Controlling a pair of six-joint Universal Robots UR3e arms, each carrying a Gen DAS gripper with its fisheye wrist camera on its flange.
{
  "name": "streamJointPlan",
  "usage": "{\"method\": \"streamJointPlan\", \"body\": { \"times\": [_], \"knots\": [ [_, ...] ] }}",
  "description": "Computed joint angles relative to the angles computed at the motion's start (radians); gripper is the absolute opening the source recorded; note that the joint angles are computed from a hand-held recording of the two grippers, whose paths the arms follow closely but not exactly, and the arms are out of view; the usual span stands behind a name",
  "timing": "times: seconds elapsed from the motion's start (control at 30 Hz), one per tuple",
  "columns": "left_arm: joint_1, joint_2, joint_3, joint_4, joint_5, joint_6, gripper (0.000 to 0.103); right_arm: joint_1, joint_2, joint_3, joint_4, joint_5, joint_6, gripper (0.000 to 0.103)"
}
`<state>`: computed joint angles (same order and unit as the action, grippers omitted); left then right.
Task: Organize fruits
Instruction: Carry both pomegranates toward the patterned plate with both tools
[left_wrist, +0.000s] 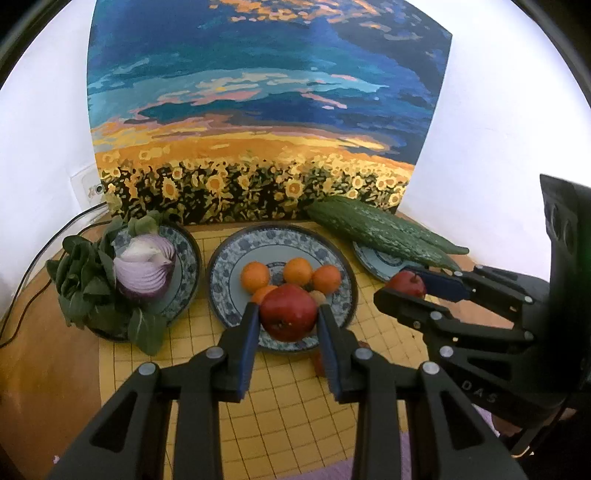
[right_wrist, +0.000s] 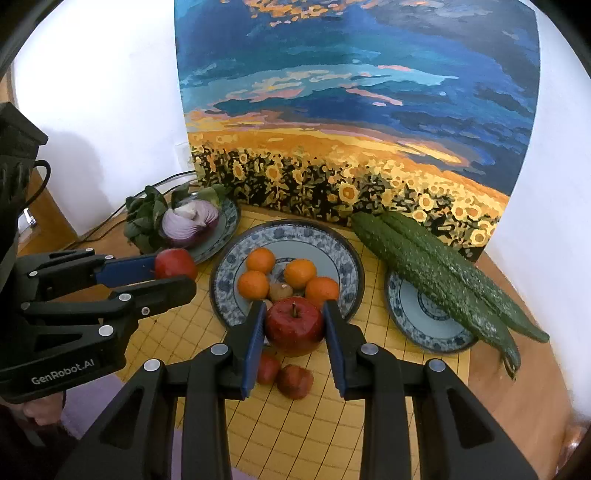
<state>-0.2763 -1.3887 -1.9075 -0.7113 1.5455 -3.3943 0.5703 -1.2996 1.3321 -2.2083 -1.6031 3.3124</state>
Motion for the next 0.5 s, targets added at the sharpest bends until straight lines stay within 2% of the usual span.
{"method": "streamJointPlan", "body": {
  "times": [0.5],
  "knots": [
    [0.078,-0.088,-0.001,0.036,-0.052,0.031,0.032,-0.022,0.132,-0.128,0.053,0.034,-0.015,0.032]
  ]
}}
